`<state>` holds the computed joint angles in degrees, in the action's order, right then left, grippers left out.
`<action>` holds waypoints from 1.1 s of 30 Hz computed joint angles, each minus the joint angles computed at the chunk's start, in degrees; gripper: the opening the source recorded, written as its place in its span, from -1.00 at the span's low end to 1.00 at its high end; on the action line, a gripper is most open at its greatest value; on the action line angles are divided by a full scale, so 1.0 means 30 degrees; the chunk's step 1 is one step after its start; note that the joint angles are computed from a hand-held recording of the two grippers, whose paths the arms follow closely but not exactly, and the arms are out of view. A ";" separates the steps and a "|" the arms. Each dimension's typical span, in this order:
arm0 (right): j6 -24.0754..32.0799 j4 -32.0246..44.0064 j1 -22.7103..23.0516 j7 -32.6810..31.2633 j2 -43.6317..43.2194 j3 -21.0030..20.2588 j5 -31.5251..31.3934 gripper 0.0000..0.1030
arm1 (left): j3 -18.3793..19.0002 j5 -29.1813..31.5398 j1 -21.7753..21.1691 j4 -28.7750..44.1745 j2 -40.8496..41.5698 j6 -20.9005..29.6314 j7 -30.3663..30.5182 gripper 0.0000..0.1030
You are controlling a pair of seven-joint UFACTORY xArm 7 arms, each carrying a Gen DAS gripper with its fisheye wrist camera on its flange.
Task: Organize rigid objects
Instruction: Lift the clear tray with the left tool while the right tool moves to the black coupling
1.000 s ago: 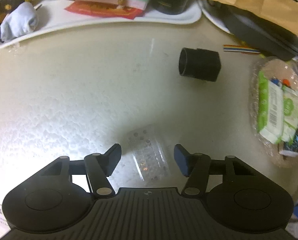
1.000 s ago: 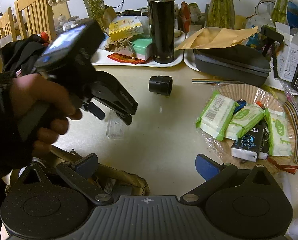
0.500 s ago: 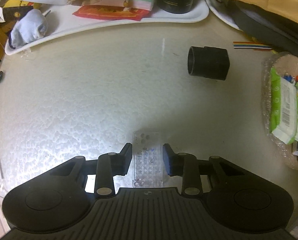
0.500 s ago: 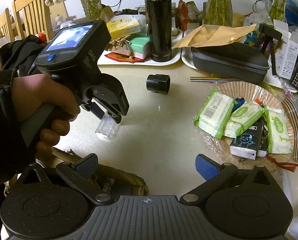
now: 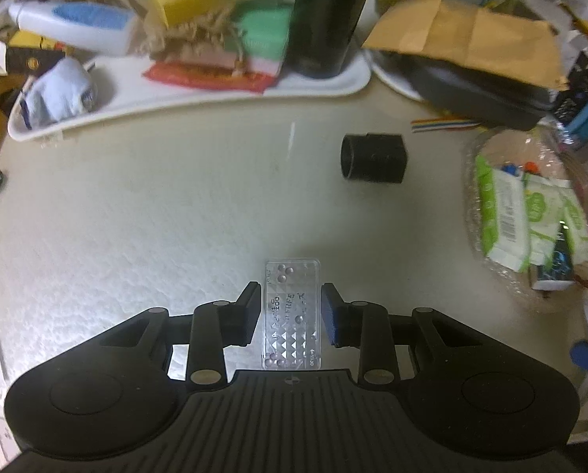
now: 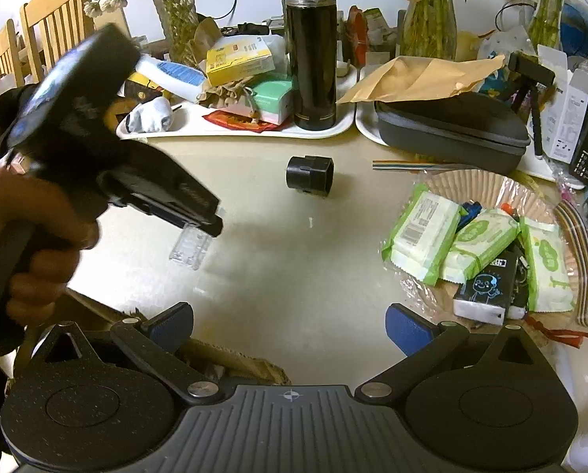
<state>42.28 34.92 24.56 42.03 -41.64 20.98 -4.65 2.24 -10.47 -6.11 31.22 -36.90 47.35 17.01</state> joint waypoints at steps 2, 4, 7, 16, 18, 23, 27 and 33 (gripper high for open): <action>-0.0186 0.0102 -0.0126 0.0008 0.0211 0.0062 -0.0146 1.00 | 0.0381 -0.0157 -0.0053 -0.0189 -0.0569 -0.0133 0.0542 -0.37; -0.0295 0.0274 -0.0256 0.0007 0.0504 0.0115 -0.0311 1.00 | 0.0693 -0.0296 -0.0017 -0.0402 -0.1159 -0.0261 0.1015 -0.37; -0.0524 0.0466 -0.0422 0.0047 0.0890 0.0164 -0.0550 1.00 | 0.1264 -0.0607 -0.0013 -0.0677 -0.2049 -0.0370 0.1889 -0.37; -0.1424 0.0722 -0.0944 0.0457 0.1763 0.0290 -0.1384 1.00 | 0.2650 -0.1496 0.0202 -0.1394 -0.3963 -0.0383 0.4720 -0.37; -0.1675 0.0759 -0.1056 0.0525 0.1996 0.0250 -0.1542 1.00 | 0.2895 -0.1676 0.0315 -0.1629 -0.4476 -0.0400 0.5233 -0.37; -0.2354 0.0963 -0.1375 0.0700 0.2723 0.0251 -0.2036 1.00 | 0.3443 -0.1929 0.0733 -0.2003 -0.5737 -0.0092 0.6301 -0.37; -0.3316 0.1140 -0.1705 0.0854 0.3454 0.0337 -0.2652 1.00 | 0.3832 -0.1898 0.1167 -0.2126 -0.6586 0.0515 0.6969 -0.37; -0.4568 0.1666 -0.2577 0.1744 0.4877 0.0724 -0.3988 1.00 | 0.4346 -0.2033 0.1811 -0.2119 -0.7112 0.1388 0.7464 -0.37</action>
